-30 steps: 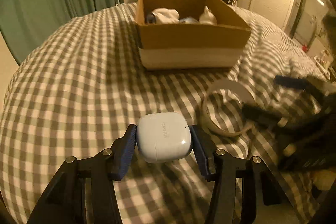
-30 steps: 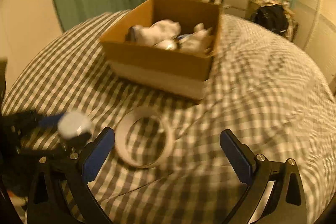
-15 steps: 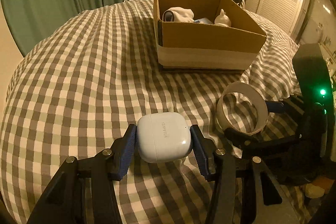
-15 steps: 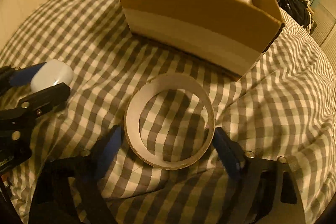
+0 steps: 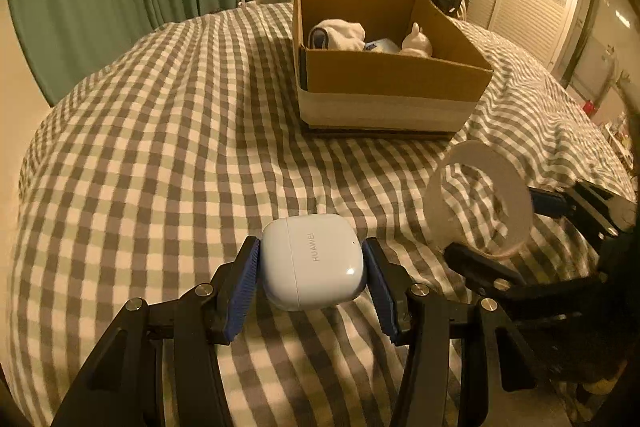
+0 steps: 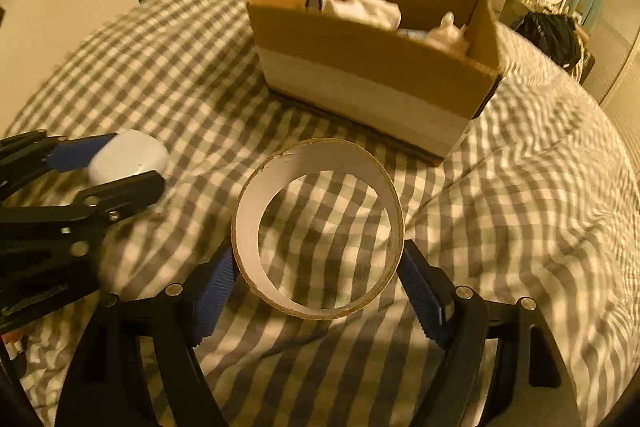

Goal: Organize objects
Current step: 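Grasp the white earbuds case with the left gripper while the right grasps the tape roll, then lower the earbuds case and tape roll into the box and open both grippers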

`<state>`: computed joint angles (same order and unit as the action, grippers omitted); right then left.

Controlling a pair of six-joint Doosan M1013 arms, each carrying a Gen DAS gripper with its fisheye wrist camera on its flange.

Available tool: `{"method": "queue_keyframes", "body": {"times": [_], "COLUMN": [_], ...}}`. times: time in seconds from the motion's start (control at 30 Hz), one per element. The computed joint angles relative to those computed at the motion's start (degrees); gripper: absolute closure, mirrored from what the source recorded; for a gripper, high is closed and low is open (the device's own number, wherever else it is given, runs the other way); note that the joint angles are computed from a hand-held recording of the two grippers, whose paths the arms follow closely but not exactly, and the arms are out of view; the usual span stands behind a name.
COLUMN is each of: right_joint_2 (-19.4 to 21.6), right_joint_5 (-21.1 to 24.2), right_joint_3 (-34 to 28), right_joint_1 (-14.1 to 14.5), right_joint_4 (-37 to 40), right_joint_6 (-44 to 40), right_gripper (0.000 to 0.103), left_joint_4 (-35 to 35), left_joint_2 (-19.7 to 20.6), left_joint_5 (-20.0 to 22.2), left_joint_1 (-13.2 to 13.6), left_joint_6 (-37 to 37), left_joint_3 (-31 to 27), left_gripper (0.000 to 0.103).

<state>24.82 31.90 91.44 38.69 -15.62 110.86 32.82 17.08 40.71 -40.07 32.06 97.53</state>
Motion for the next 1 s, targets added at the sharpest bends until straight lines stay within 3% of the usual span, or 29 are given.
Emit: {"method": "queue_keyframes", "body": {"times": [0.13,0.53,0.8,1.0], "right_joint_2": [-3.1,-8.2,-10.0,-8.5], "right_joint_5": [-2.5,-4.7,-5.7,-7.5], "right_joint_3": [2.8,5.5,3.3,-1.5], "right_joint_1": [0.8,2.2,1.5,-0.3], "right_joint_4": [-0.2,-11.1,-18.4,-19.3], "right_joint_6": [2.6,13.6,18.3,17.9], "right_gripper": [0.025,0.025,0.025,0.025], "left_joint_4": [1.7,5.0,11.1,13.0], "left_joint_2": [-1.4,-3.9,-3.8,-1.0], "left_joint_5": [0.9,1.0,0.1,-0.5], "left_joint_1": [-0.9,-2.9,-1.8,0.3], "left_joint_6": [-2.0,-1.8,-2.6,-1.9], "left_joint_3": [0.8,-0.7,-5.6,-10.8], "left_gripper": [0.050,0.050,0.050,0.050]}}
